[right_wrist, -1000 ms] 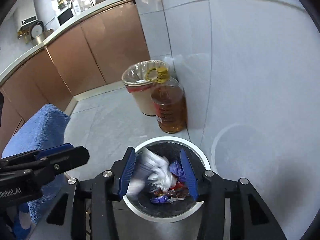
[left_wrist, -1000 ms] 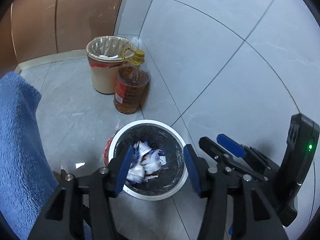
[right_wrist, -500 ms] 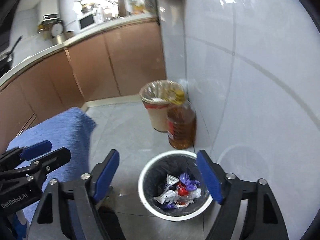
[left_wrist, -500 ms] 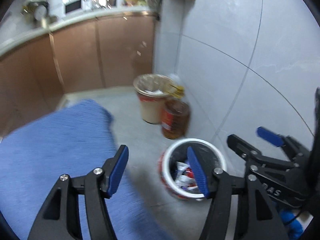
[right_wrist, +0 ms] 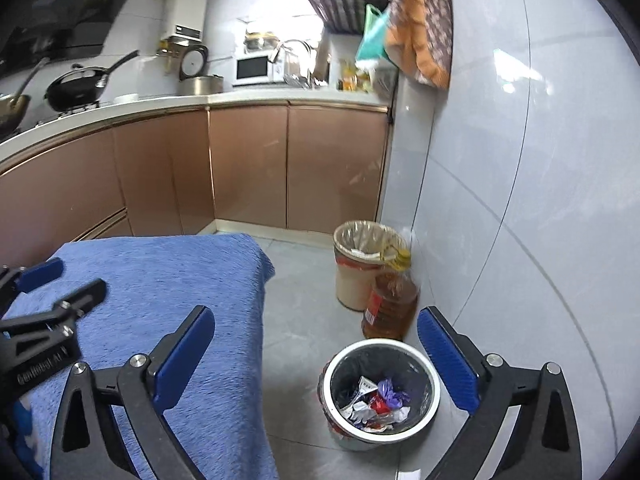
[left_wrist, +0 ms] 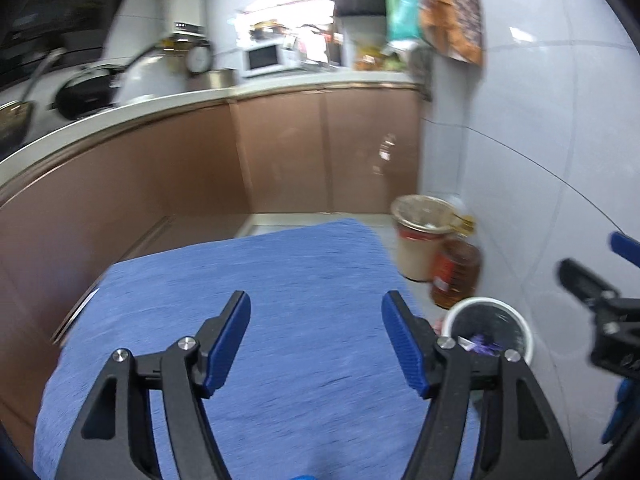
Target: Collect trash
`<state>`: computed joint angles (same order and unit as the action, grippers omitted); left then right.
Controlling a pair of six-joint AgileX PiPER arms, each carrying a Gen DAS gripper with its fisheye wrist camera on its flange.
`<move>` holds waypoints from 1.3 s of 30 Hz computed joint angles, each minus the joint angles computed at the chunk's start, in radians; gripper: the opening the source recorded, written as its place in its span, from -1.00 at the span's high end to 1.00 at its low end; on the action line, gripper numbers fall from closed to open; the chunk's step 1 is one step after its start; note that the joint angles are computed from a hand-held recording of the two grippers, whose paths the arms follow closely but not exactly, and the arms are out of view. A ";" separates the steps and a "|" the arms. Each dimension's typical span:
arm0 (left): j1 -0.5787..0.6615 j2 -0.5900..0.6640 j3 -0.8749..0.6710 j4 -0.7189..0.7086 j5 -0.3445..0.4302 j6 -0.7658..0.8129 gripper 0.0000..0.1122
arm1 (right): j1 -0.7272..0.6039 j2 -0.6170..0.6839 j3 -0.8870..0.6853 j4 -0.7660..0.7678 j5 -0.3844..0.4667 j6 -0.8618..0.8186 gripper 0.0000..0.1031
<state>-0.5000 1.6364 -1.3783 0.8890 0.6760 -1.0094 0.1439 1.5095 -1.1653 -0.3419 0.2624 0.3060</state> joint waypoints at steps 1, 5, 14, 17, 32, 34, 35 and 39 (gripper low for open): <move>0.003 -0.026 0.028 0.028 0.011 -0.027 -0.23 | 0.019 -0.022 0.019 -0.080 -0.002 0.080 -0.99; -0.005 -0.117 0.129 0.168 0.083 -0.151 -0.38 | 0.063 -0.084 0.071 -0.272 -0.007 0.278 -0.99; -0.044 -0.262 0.261 0.278 0.189 -0.280 -0.51 | 0.132 -0.217 0.167 -0.585 0.017 0.591 -1.00; -0.061 -0.297 0.276 0.290 0.216 -0.296 -0.51 | 0.139 -0.250 0.187 -0.637 0.022 0.651 -1.00; -0.153 -0.390 0.307 0.322 0.296 -0.339 -0.52 | 0.145 -0.363 0.263 -0.747 -0.006 0.779 -1.00; -0.165 -0.393 0.307 0.330 0.308 -0.345 -0.53 | 0.142 -0.374 0.270 -0.762 -0.015 0.797 -1.00; -0.172 -0.395 0.308 0.333 0.315 -0.349 -0.53 | 0.134 -0.379 0.273 -0.750 -0.024 0.783 -1.00; -0.192 -0.403 0.314 0.348 0.332 -0.364 -0.53 | 0.135 -0.392 0.280 -0.780 -0.031 0.813 -1.00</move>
<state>-0.6917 1.2335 -1.0644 1.2368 1.0083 -1.3738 0.2786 1.1172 -0.8850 -1.1218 0.2310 1.1186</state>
